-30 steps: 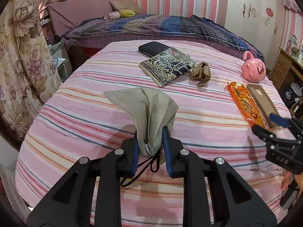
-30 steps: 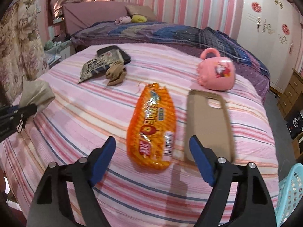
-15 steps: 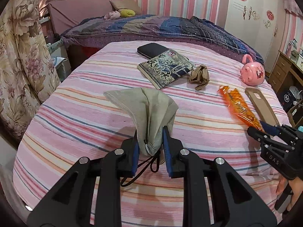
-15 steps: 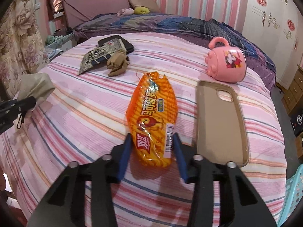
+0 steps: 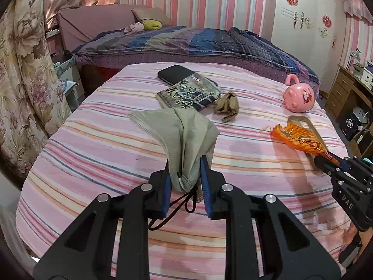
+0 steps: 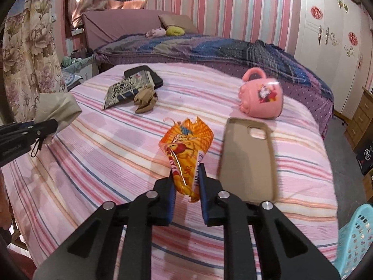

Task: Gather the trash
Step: 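Carry the grey pouch and orange snack bag over the blue basket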

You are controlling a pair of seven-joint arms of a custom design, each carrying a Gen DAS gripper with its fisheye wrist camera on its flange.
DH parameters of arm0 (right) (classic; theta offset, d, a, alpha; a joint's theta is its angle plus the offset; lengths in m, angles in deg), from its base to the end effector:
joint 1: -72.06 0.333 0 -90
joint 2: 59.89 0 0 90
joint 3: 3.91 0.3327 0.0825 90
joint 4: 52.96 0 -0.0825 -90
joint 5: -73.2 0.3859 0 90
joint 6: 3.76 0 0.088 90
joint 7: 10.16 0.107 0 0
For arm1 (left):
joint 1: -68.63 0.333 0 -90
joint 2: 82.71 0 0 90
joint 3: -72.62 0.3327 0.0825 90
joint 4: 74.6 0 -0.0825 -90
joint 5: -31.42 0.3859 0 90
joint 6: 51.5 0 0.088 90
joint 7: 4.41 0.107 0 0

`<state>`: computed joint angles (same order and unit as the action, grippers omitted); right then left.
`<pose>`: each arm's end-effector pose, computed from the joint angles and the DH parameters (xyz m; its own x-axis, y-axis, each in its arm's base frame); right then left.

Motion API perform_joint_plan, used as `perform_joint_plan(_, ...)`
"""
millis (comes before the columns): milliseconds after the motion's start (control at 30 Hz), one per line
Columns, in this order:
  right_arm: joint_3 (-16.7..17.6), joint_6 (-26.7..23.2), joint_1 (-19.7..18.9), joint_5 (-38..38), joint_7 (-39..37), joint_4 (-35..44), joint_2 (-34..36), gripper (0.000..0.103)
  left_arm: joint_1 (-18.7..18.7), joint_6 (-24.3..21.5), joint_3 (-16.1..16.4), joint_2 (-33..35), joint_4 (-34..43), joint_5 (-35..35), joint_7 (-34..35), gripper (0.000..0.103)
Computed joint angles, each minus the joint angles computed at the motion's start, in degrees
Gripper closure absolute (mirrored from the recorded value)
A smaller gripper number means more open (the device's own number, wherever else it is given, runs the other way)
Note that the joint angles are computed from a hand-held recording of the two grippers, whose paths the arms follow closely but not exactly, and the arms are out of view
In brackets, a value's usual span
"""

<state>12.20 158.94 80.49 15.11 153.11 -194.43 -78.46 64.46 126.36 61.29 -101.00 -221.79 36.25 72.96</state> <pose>0.4031 0.2399 0.4777 0.0356 -0.9985 0.0407 -0.6332 -0.0540 -0.7721 0.4452 -0.1361 0.4891 -0.1676 -0.9851 0.0386 -0.6554 0.0821 -0.7508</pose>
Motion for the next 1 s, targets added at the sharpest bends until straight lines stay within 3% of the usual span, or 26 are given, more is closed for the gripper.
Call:
perform_joint_plan(300, 0.2, 1.1, -2.5, -0.6, -0.3, -4.9, -7.0, 0.085, -0.5, 0.7, -2.7, -0.3, 0.3, 0.7, -2.0, 0.082)
perform_joint_plan(433, 0.4, 2.2, -4.4, 1.6, -2.4, -7.4, -10.0, 0.085, 0.3, 1.0, -4.7, -0.3, 0.5, 2.3, -3.5, 0.082)
perform_joint_plan(700, 1.9, 4.9, -8.8, 7.4, -7.8, -11.4, -15.3, 0.085, -1.1, 0.9, -5.5, 0.7, 1.6, 3.1, -5.5, 0.082)
perform_joint_plan(1000, 2.0, 4.8, -10.2, 14.9, -15.5, -15.5, -20.9, 0.085, 0.4, 1.2, -9.2, 0.8, 2.0, 6.7, -8.6, 0.082)
